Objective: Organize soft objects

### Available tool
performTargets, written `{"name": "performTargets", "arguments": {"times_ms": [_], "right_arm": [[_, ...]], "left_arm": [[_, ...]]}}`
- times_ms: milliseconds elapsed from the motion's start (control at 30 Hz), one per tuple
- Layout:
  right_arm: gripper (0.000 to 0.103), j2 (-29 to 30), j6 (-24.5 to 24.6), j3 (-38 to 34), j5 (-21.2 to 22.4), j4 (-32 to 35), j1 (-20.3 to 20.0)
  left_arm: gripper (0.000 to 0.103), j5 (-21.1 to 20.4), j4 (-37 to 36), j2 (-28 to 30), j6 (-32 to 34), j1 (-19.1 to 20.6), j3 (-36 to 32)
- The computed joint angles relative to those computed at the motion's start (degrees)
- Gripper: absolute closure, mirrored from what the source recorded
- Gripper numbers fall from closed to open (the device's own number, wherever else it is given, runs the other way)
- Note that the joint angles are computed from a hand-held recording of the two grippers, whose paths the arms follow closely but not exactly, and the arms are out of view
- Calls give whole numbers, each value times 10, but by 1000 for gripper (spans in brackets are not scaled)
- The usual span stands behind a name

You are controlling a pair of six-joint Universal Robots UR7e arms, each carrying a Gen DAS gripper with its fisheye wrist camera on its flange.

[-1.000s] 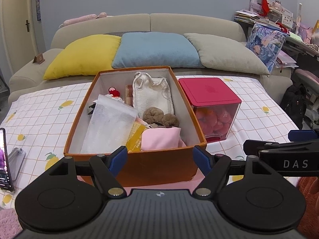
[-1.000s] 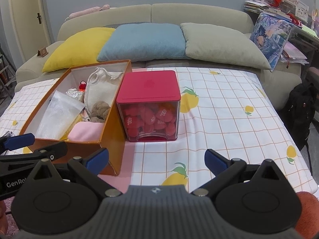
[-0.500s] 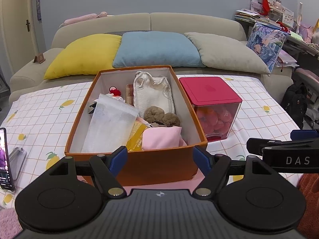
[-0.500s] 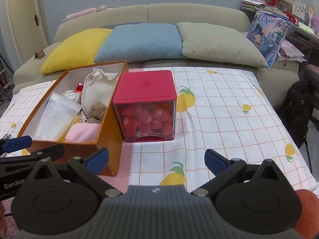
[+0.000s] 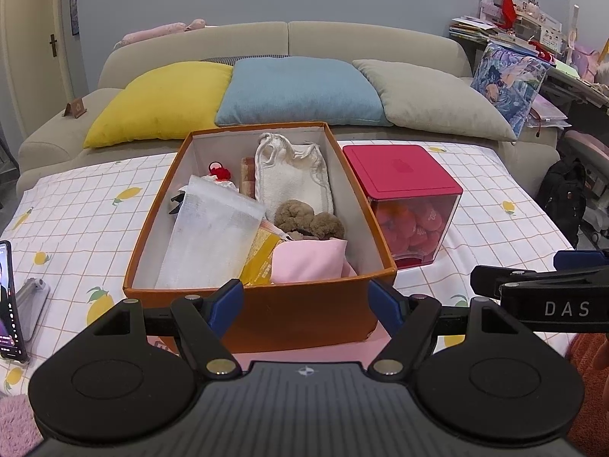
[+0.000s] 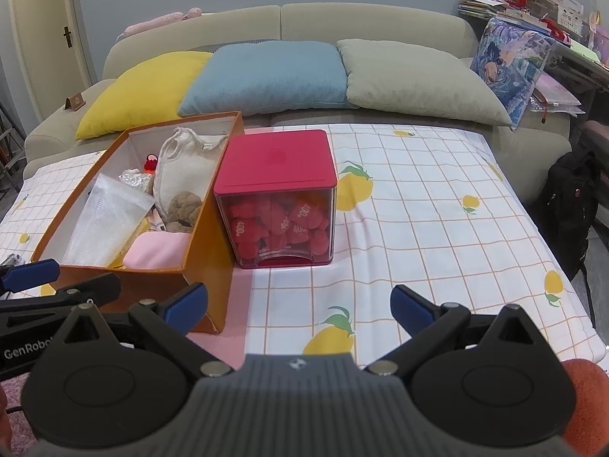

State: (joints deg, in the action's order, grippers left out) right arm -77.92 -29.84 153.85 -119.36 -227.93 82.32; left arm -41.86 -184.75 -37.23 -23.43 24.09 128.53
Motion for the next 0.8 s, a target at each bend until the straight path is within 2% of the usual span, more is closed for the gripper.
{"name": "performTargets", "arguments": {"times_ms": [800], "right_arm": [[3, 5, 0, -2, -6, 0, 3]], "left_arm": [[17, -3, 10, -3, -6, -2, 0]]}}
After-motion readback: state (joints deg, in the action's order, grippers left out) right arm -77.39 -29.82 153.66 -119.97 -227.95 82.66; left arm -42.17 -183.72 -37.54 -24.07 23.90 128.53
